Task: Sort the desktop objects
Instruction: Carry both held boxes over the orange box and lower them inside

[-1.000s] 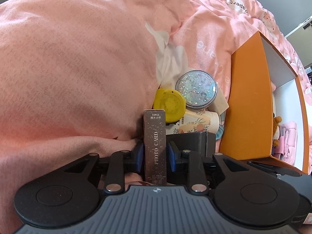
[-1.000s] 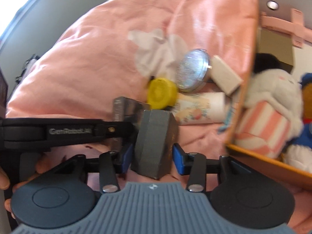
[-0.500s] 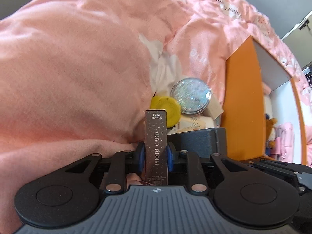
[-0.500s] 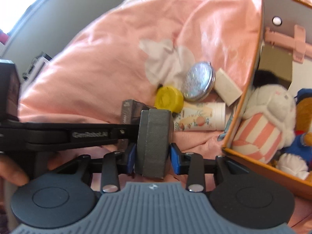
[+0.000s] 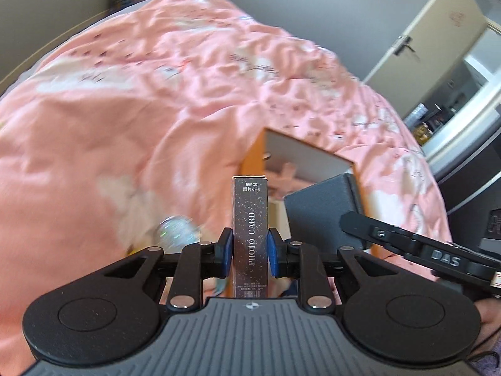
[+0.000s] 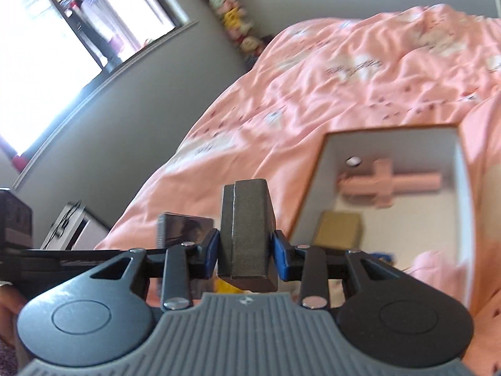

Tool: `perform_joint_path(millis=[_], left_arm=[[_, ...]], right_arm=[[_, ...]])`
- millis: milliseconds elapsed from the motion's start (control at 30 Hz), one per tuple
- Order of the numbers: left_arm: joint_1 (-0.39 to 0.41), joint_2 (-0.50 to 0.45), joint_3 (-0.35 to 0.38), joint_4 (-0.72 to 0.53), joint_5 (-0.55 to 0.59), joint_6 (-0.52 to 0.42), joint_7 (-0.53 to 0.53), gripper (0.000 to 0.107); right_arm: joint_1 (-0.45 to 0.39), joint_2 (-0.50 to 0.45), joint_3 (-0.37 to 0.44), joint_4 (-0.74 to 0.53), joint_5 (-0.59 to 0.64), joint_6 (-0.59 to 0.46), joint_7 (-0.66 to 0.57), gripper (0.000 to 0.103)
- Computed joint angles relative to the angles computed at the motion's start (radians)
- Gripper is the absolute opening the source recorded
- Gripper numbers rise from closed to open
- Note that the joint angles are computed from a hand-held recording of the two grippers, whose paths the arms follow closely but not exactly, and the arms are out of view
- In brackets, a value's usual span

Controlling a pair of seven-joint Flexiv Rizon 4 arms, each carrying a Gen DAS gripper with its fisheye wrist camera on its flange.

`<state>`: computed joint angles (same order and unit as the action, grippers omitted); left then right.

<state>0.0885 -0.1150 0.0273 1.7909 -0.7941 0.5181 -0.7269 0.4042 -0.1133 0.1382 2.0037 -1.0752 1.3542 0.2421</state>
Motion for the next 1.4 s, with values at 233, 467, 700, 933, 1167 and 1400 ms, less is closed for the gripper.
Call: perform_joint_path(millis=[233,467,700,933,1167,1400], left_arm=[[-0.068,-0.087,-0.075,-0.108,0.028,-0.006,-0.005,0.026],[-0.112,-0.198,-0.11,-0.191,0.127,-0.017,-0.082,0.026],[-0.137,-0.284,-0.133,-0.247,0.206,-0.004,-0.136,0.026],[-0.163,-0.332,-0.127,-0.284,0.31,0.031,-0.189,0.026],[-0.157,-0.357,-0.127,-0.33,0.355,-0.024,-0.234,0.026],[-0.155,-0.376,-0.132,-0.352,0.353,-0.048,-0.271,0.026]], right_arm=[[-0.071,0.048,-0.01,0.059,-0.008,-0.066,0.064,0.038],[-0.1,0.002,-0.021,0.057,0.031,-0.109,0.067,0.038],[-0.089,-0.046,-0.037,0.048,0.112,-0.12,0.018,0.038],[-0.067,-0.078,-0.05,0.03,0.174,-0.146,-0.013,0.038],[-0.047,-0.093,-0.046,0.01,0.27,-0.18,-0.079,0.038],[-0.041,-0.092,-0.044,0.003,0.342,-0.179,-0.124,0.038]])
